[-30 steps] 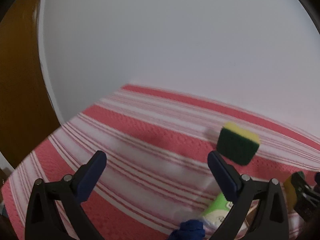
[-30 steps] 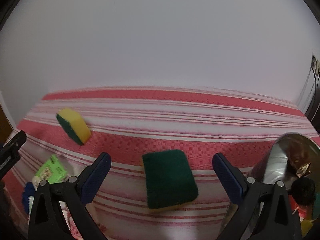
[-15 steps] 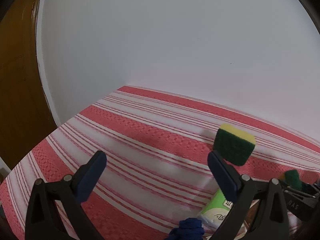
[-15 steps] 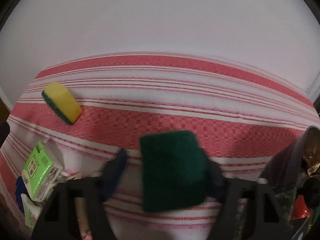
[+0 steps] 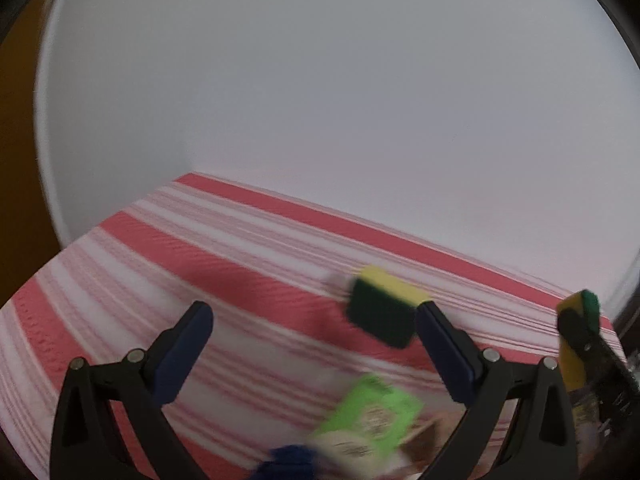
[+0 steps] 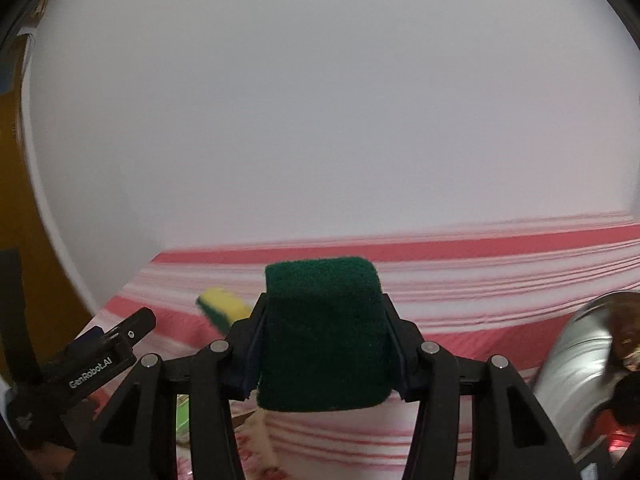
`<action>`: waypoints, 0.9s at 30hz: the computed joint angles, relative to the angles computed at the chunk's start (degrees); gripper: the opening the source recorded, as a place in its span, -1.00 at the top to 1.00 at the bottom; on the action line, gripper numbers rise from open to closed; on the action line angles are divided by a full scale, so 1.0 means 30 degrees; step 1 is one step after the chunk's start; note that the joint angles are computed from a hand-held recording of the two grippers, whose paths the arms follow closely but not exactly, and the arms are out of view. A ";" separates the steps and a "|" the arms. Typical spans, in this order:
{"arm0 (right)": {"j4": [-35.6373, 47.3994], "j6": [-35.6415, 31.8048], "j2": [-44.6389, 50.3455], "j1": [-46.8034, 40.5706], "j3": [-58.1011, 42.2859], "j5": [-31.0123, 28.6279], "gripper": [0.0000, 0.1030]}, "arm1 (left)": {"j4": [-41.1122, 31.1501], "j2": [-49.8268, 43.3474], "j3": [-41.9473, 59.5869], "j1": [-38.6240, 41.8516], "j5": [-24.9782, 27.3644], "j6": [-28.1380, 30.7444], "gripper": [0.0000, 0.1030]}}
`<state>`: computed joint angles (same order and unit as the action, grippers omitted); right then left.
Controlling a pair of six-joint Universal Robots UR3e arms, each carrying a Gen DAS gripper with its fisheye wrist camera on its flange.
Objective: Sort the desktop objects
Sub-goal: 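Grasp a green-yellow sponge with the right gripper while the left gripper grasps another sponge, then lift both held sponges toward the silver tin with both grippers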
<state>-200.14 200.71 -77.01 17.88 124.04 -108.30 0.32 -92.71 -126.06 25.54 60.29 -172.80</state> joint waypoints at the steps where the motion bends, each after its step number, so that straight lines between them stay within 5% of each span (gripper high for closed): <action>1: -0.0136 0.0061 -0.0071 -0.0042 0.0100 -0.0295 -0.03 | -0.0620 -0.0294 0.0868 -0.0719 0.0487 -0.0367 -0.99; 9: -0.0424 0.0733 -0.0951 -0.1008 0.0939 -0.1054 -0.03 | -0.5736 -0.6521 1.0451 -0.7160 0.7843 -0.3818 -0.91; 13: -0.0132 0.0903 -0.1397 -0.1792 0.1161 -0.0128 -0.03 | -0.8377 -0.8458 1.3043 -0.7479 0.8326 -0.4381 -0.81; 17: 0.0413 0.0706 -0.1323 -0.1819 0.0766 -0.0035 -0.03 | -0.9165 -0.9074 1.3202 -0.6655 0.6129 -0.3298 -0.26; 20: 0.0477 0.0582 -0.0867 -0.1576 0.0260 -0.0496 -0.03 | -0.7331 -0.8584 1.1890 -0.6406 0.5393 -0.2757 -0.20; 27: -0.0488 0.0267 -0.0800 -0.1836 0.0531 -0.0646 -0.03 | 0.1503 -0.5056 0.5305 -0.5667 0.3655 -0.2655 -0.18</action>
